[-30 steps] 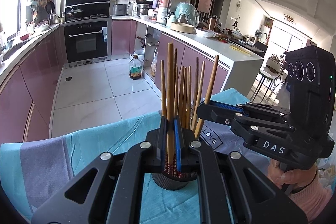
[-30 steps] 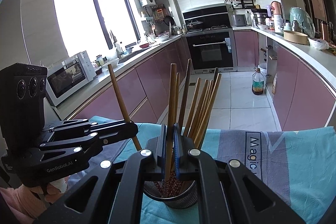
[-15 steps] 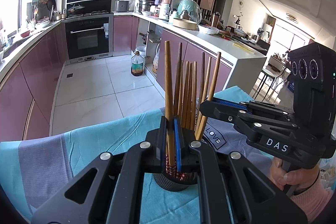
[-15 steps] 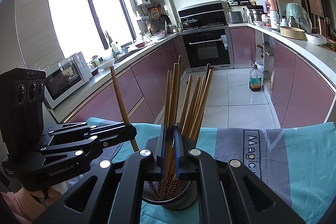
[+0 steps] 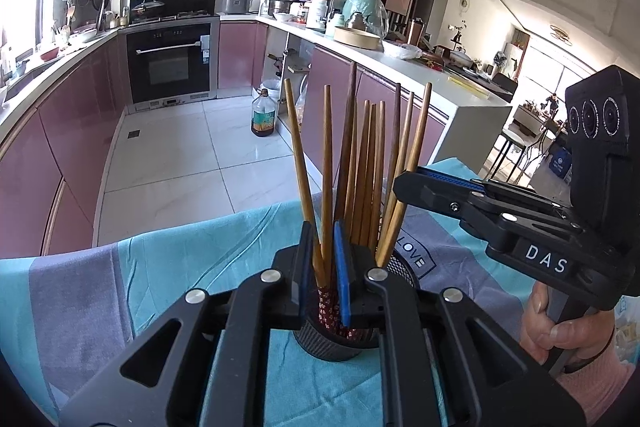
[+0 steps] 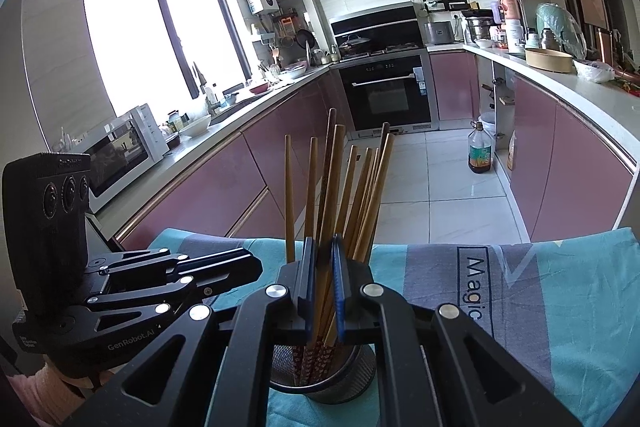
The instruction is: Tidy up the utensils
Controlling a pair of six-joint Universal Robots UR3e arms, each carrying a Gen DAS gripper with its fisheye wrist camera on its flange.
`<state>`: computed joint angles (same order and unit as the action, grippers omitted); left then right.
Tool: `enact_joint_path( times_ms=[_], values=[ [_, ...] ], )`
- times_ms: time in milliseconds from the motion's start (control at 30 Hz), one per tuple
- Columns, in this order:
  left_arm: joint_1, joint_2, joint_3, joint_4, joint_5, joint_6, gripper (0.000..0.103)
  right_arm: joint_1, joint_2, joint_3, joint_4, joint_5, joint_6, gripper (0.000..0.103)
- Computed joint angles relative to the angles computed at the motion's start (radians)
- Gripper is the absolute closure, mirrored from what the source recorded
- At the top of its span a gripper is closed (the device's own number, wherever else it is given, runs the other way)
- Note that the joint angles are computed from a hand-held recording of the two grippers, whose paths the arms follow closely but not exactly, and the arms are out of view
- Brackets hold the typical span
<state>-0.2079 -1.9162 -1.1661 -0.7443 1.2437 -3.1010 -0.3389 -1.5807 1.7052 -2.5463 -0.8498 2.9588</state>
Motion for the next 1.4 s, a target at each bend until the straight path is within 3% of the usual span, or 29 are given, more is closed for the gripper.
enact_joint_path(
  times_ms=[100,333,500,533,567,700,833,1300,1400],
  values=[
    [0.007,0.023,-0.061,0.057,0.002,-0.016,0.072,-0.009,-0.026,0.027,-0.029,-0.002,0.018,0.078],
    [0.023,0.125,-0.269,0.226,0.031,-0.039,0.045,-0.04,-0.119,0.124,-0.081,-0.001,0.024,0.06],
    [0.037,0.248,-0.475,0.393,0.07,-0.047,0.017,-0.048,-0.226,0.242,-0.146,-0.006,-0.001,0.028],
    [0.041,0.275,-0.521,0.434,0.079,-0.055,0.008,-0.045,-0.255,0.276,-0.167,-0.018,-0.004,0.022],
    [0.043,0.306,-0.57,0.476,0.093,-0.063,0.006,-0.04,-0.279,0.311,-0.198,-0.035,0.002,0.013],
    [0.065,0.422,-0.738,0.586,0.116,-0.073,0.006,-0.017,-0.359,0.429,-0.293,-0.098,-0.002,0.006],
    [0.102,0.551,-0.898,0.657,0.142,-0.088,0.006,0.009,-0.411,0.544,-0.406,-0.157,0.016,0.006],
    [0.234,0.984,-1.21,0.633,0.158,-0.069,0.006,0.064,-0.538,0.701,-0.545,-0.242,0.086,0.006],
    [0.189,1.005,-1.23,0.656,0.215,-0.082,0.006,0.065,-0.569,0.727,-0.555,-0.248,0.093,0.006]
  ],
)
